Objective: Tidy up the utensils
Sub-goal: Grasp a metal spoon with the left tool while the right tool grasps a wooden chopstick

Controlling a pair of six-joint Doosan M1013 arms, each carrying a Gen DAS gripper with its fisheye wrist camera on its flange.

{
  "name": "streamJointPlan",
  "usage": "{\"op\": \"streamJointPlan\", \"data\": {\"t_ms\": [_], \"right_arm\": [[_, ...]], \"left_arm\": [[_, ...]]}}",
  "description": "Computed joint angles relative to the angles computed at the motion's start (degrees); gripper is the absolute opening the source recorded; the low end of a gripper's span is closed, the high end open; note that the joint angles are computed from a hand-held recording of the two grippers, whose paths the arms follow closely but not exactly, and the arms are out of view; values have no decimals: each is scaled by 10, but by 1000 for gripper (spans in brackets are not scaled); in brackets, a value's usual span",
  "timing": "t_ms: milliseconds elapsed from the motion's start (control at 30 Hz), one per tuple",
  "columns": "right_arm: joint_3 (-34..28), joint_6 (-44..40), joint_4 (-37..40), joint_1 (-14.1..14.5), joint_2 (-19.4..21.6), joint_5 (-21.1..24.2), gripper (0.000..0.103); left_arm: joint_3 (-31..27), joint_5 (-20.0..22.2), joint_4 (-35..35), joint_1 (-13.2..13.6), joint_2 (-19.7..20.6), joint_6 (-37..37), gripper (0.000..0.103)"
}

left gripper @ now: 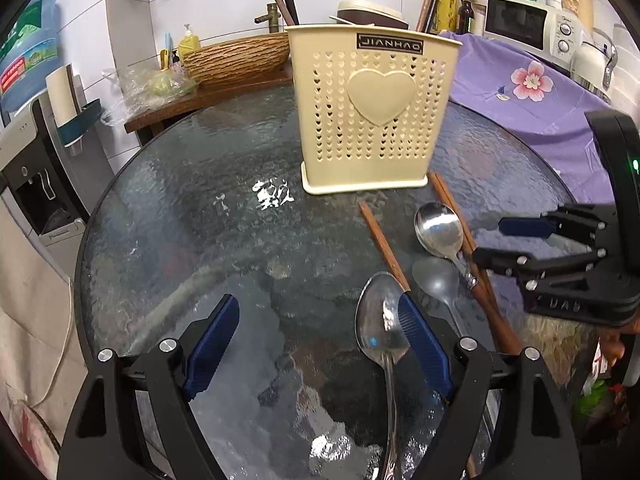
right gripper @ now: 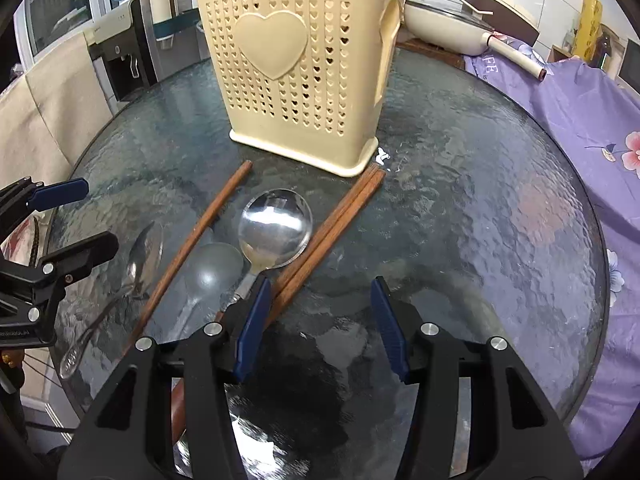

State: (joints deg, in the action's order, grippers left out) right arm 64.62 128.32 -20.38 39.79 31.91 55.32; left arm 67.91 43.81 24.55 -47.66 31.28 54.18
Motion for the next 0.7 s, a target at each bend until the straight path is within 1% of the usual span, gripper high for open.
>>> {"op": "streamJointPlan", "data": {"t_ms": [133,167,200,233,300,400,533,600,700], "right_arm": [[10,-10,15,-9,-9,7,52],[10,-10,14,-11,-10,18,52],[13,-7,11,-12,-11,21,52],[20,4,8,-14,-16,16,52],[41,20,37,-23,-29,-24,52],[50,31,60,-25,-34,-58,52],[28,10,65,-18,-18,-41,52],[21,17,45,-13,-12,-30,52],[16,14,35,-9,-10,-17,51]], "left_arm": [[6,0,-7,-2,-3,8,80],[9,-1,-8,-2,-5,10,80],[11,-2,-10,-3,-6,13,80],[12,-3,-13,-2,-7,16,79],[13,-3,-17,-4,-8,22,78],[14,-5,-26,-7,-9,35,78],[15,-3,-25,-11,-9,42,77],[16,-3,-30,-11,-9,43,76],[18,0,-32,-11,-9,44,74]]}}
